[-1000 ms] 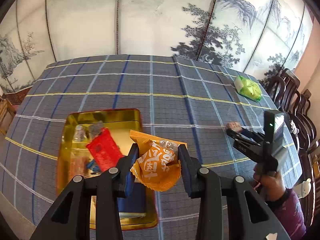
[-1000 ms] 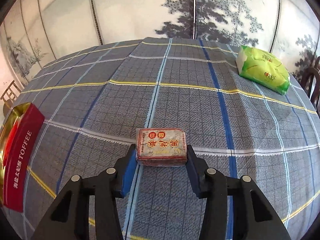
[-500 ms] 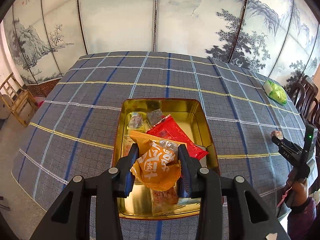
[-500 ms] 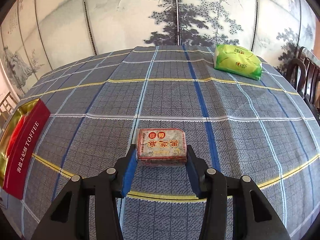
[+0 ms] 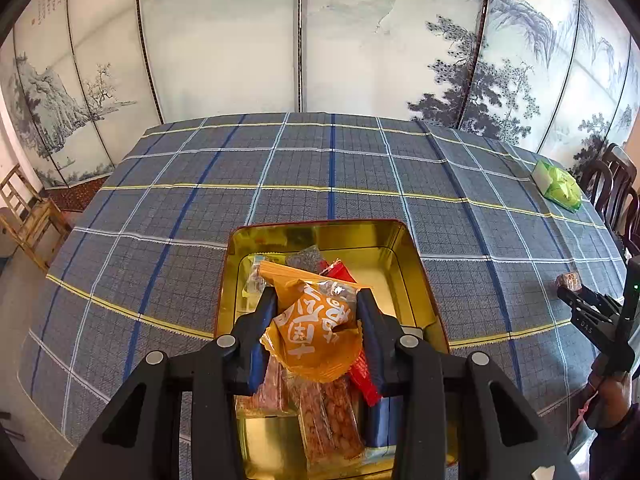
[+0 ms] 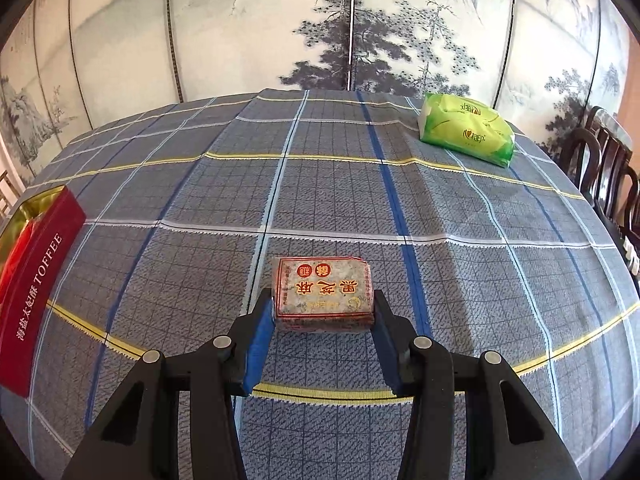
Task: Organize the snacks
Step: 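Lower the orange bag into the gold tin and open the left gripper while the right holds the cake packet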
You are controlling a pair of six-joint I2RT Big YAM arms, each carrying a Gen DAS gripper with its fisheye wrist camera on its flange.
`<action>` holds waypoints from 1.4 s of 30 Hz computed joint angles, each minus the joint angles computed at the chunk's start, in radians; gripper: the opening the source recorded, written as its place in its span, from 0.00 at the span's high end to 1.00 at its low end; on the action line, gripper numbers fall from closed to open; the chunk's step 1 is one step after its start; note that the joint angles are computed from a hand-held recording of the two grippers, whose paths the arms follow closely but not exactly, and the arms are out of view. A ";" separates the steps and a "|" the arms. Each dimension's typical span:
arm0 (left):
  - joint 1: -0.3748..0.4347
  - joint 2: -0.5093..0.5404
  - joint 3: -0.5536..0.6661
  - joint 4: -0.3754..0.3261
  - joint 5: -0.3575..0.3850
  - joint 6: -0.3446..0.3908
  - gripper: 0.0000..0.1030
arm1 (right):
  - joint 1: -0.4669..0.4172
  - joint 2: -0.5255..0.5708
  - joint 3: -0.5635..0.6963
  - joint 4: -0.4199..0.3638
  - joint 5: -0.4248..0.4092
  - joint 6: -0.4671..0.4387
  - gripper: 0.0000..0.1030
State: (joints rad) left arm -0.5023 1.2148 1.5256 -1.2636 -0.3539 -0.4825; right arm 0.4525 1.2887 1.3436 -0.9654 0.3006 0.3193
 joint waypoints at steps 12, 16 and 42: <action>0.007 0.080 0.033 0.028 -0.048 0.048 0.65 | 0.003 0.005 0.004 -0.010 0.008 0.000 0.54; 0.003 0.103 0.042 0.033 -0.068 0.065 0.65 | 0.003 0.006 0.005 -0.011 0.008 0.000 0.54; -0.050 0.122 0.030 0.049 -0.268 0.108 0.43 | 0.006 0.017 0.014 -0.033 0.006 -0.002 0.54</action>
